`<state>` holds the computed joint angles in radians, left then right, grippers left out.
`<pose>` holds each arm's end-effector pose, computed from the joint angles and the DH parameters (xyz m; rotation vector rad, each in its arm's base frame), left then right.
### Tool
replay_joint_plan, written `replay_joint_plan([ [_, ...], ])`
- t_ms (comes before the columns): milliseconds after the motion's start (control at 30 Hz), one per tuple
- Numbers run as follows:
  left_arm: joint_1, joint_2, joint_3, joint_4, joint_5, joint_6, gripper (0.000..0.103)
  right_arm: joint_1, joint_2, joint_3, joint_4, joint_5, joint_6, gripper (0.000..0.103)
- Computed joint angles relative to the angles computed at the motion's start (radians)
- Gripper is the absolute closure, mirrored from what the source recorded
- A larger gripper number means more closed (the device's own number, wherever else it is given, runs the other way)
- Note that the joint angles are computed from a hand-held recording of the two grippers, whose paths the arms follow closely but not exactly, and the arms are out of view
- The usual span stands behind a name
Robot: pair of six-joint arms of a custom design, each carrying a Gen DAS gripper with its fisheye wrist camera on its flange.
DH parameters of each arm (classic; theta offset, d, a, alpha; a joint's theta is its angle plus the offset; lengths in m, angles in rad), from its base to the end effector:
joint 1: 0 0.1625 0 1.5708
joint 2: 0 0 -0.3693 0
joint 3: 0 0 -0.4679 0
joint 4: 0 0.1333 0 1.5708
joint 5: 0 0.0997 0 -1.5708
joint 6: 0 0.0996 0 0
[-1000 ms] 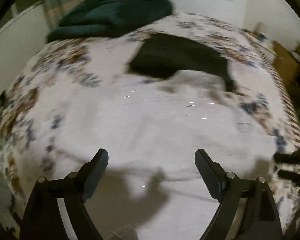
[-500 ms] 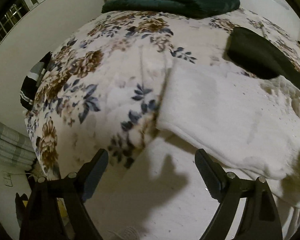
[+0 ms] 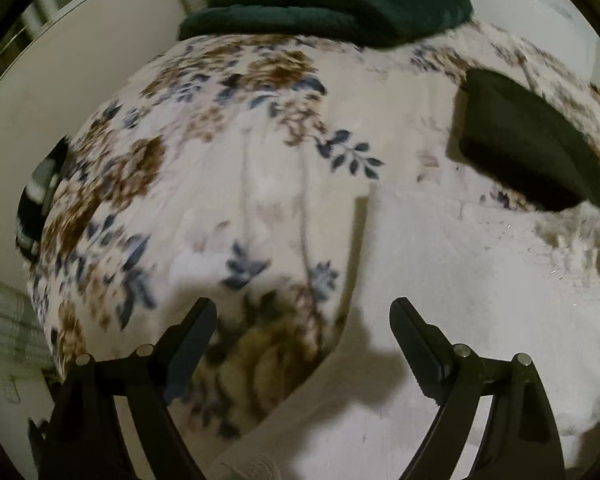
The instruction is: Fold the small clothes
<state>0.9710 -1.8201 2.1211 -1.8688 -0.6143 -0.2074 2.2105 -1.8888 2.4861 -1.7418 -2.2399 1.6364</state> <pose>-0.0798 -0.4970 0.3240 0.4347 2.1785 -0.4492 0.2543 -0.2220 0.1378 -1.0014 -2.2230 0.5466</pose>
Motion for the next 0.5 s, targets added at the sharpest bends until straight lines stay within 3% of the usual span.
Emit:
replay_joint_plan([
  [33, 0.012, 0.024, -0.004, -0.010, 0.000, 0.030, 0.015, -0.015, -0.026, 0.020, -0.026, 0.024, -0.020, 0.094],
  [100, 0.026, 0.048, -0.010, 0.001, -0.008, 0.065, 0.015, -0.011, -0.063, 0.040, -0.043, 0.033, 0.010, 0.076],
  [200, 0.031, 0.028, 0.013, -0.015, -0.022, 0.139, 0.015, 0.069, -0.066, 0.007, 0.044, 0.008, 0.155, 0.061],
  [300, 0.038, 0.003, 0.038, -0.012, -0.026, 0.203, 0.015, 0.126, -0.040, -0.009, 0.034, 0.008, 0.200, 0.055],
  [367, 0.049, -0.004, 0.035, 0.017, -0.038, 0.207, 0.015, 0.130, 0.001, -0.018, 0.017, 0.037, 0.185, 0.055],
  [500, 0.047, -0.046, 0.031, 0.066, -0.081, 0.208, 0.015, 0.201, 0.089, -0.054, 0.100, 0.123, 0.287, 0.055],
])
